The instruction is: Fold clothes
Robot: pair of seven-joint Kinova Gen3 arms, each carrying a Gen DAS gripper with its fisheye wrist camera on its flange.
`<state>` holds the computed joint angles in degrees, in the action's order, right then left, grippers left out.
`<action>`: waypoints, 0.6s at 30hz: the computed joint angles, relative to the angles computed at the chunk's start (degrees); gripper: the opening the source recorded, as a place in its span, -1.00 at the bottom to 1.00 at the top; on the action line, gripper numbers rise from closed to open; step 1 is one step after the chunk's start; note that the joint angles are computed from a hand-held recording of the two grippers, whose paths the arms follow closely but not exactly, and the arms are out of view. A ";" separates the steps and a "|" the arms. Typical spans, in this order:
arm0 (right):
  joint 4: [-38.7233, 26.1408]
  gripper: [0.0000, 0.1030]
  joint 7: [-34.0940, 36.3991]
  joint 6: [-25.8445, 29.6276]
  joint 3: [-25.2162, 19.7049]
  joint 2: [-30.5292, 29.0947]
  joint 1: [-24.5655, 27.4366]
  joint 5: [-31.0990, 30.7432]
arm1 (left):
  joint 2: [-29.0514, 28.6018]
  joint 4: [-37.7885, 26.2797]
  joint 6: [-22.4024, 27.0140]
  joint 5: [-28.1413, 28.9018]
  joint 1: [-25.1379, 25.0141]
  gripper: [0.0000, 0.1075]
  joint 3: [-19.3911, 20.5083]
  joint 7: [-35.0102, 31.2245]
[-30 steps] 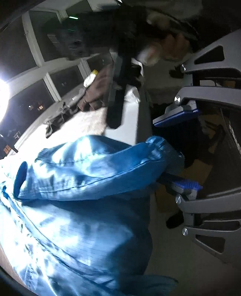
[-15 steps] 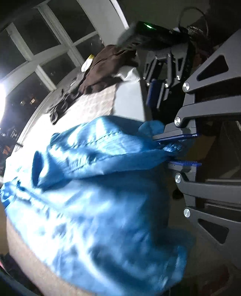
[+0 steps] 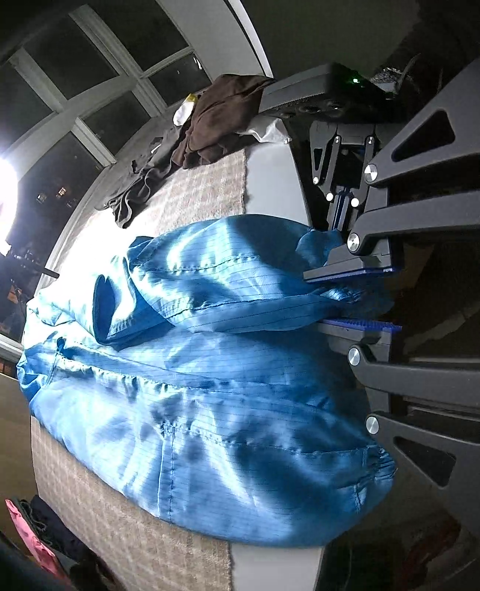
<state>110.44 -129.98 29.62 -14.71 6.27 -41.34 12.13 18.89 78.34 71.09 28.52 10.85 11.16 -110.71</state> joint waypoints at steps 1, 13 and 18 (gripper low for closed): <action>-0.51 -0.94 0.37 1.54 -0.11 -0.27 -0.69 0.76 | -0.02 0.47 0.14 0.62 -0.28 -0.69 0.19 -0.51; -13.23 -0.69 17.79 18.87 -3.47 -3.17 10.06 -15.00 | 1.17 7.93 -1.18 3.71 -2.61 -0.74 0.25 -4.09; -26.51 -0.15 17.78 21.25 9.66 1.88 9.53 -15.74 | 0.64 8.50 -1.36 4.25 -2.21 -0.74 0.22 -5.03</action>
